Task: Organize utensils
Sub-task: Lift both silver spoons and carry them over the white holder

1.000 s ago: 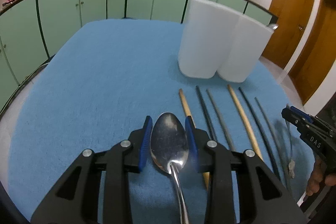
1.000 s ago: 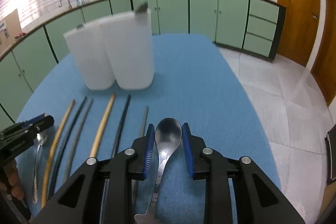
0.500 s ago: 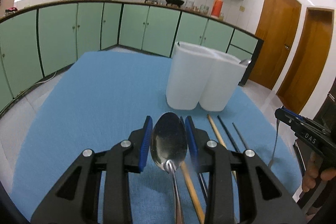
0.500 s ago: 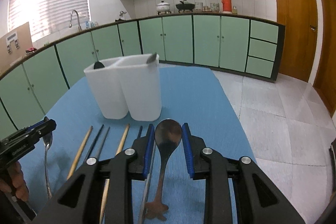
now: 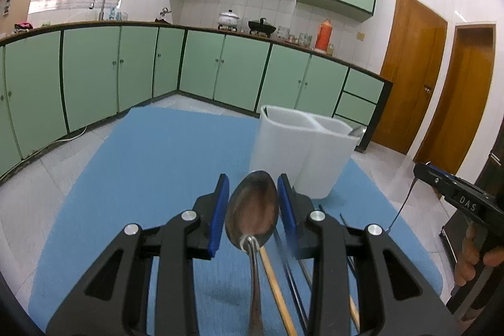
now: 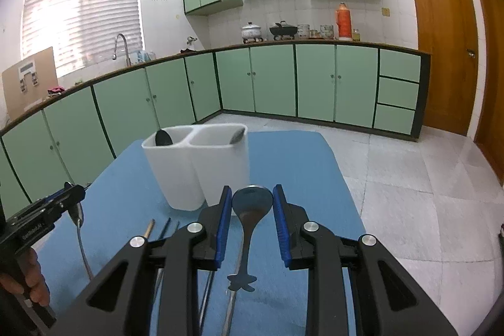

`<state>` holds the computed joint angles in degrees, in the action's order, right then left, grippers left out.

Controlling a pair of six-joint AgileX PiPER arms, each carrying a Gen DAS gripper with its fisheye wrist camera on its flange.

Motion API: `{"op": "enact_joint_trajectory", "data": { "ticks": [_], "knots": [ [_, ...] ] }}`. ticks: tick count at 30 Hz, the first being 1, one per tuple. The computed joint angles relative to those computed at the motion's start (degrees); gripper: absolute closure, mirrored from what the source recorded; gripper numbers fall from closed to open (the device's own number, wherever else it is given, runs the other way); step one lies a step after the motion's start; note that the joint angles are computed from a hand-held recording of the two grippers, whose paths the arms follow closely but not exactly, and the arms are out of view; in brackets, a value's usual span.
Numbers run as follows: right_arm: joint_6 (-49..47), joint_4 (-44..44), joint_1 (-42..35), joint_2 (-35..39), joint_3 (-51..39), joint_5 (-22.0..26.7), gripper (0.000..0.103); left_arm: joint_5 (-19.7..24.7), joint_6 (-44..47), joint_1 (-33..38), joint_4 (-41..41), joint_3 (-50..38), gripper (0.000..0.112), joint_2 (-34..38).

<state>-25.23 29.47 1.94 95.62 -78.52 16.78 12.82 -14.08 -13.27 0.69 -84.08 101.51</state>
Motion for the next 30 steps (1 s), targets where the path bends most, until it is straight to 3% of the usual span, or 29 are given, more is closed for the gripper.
{"op": "enact_joint_trajectory", "data": {
  "ticks": [15, 30],
  "knots": [
    [1.84, -2.13, 1.7, 2.0, -5.98, 1.15, 0.077, -0.16, -0.52, -0.25, 0.75, -3.91, 0.082, 1.01],
    [0.1, -0.6, 1.43, 2.03, -5.2, 1.29, 0.077, -4.44, -4.2, 0.1, 4.02, -0.63, 0.082, 0.53]
  ]
}}
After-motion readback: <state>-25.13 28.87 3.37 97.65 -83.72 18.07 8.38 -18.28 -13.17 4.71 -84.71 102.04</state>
